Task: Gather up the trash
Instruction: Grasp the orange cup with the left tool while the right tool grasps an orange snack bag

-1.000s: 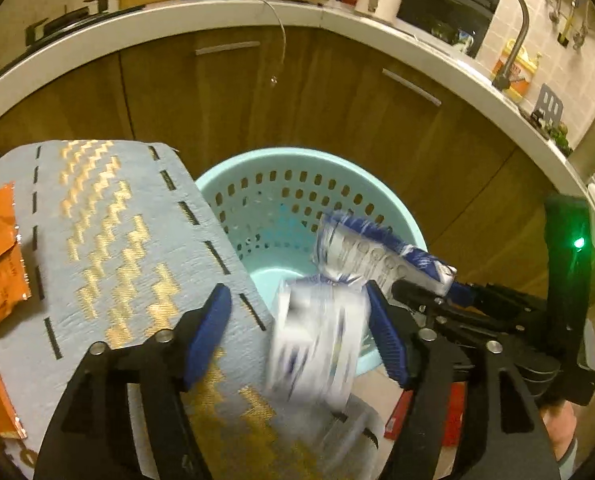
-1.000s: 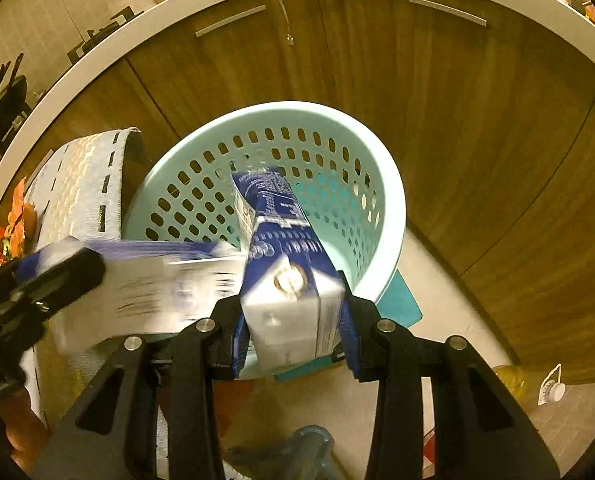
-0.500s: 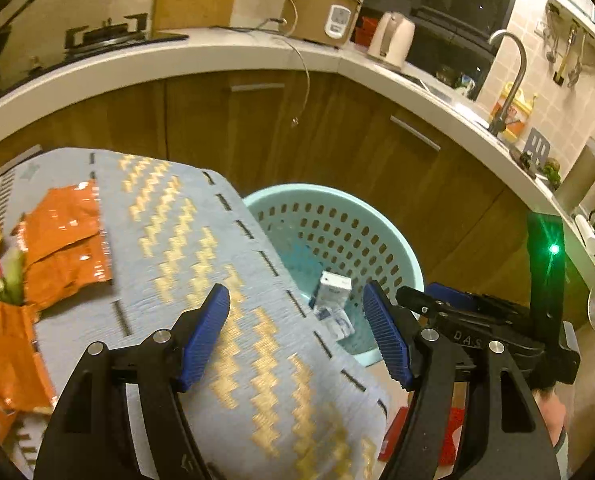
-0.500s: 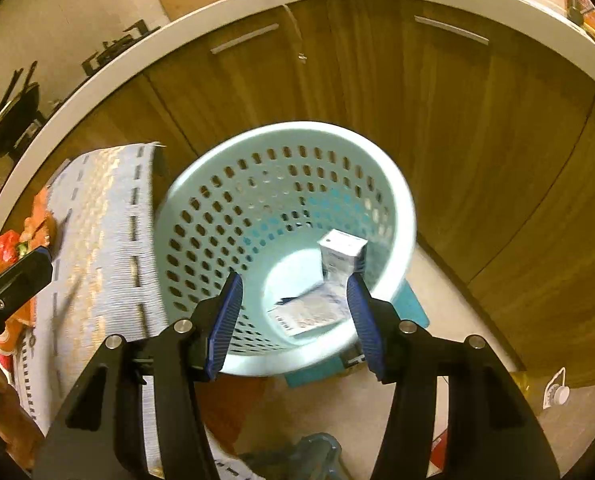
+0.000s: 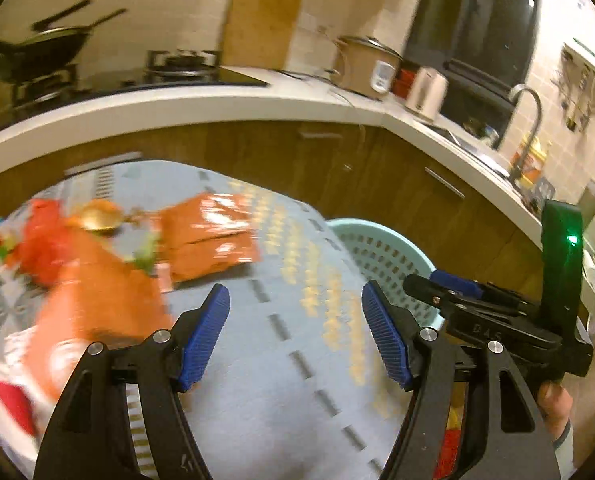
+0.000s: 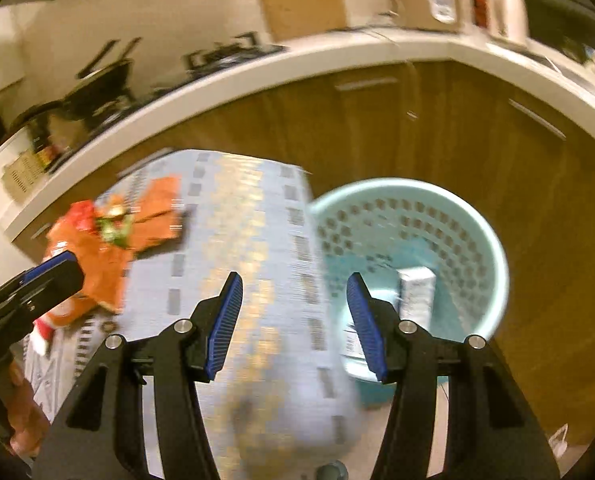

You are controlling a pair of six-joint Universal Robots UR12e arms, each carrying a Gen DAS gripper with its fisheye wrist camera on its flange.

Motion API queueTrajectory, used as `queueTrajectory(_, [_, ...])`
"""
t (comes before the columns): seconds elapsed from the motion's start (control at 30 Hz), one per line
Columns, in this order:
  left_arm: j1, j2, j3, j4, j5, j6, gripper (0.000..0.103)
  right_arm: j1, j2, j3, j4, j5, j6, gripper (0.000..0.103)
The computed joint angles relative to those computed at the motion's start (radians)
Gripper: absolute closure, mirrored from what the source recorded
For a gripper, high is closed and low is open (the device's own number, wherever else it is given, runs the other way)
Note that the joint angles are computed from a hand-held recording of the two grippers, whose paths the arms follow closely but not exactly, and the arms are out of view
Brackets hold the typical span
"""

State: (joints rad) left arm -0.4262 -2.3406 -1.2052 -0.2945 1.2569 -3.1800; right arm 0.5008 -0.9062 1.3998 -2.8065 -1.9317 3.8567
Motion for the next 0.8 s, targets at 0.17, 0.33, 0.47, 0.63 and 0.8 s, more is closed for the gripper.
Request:
queueTrajectory(0.17, [0.035,0.050,-0.086,0.082,0.084,-0.043,0.039,0.033,0.056,-0.107,-0.020,0.035,-0.108,0.052])
queueTrajectory(0.33, [0.071,0.076,-0.137,0.102,0.133,-0.088,0.039,0.059,0.117,-0.224,0.015,0.081,-0.191,0.052])
queueTrajectory(0.47, [0.093,0.082,-0.148,0.056,0.141,-0.096,0.039,0.077,0.171,-0.326,0.069,0.101,-0.251,0.052])
queueTrajectory(0.63, [0.112,0.073,-0.140,0.023,0.127,-0.119,0.039,0.092,0.220,-0.413,0.135,0.121,-0.295,0.052])
queueTrajectory(0.8, [0.124,0.068,-0.135,0.014,0.098,-0.145,0.041,0.096,0.263,-0.487,0.186,0.124,-0.306,0.053])
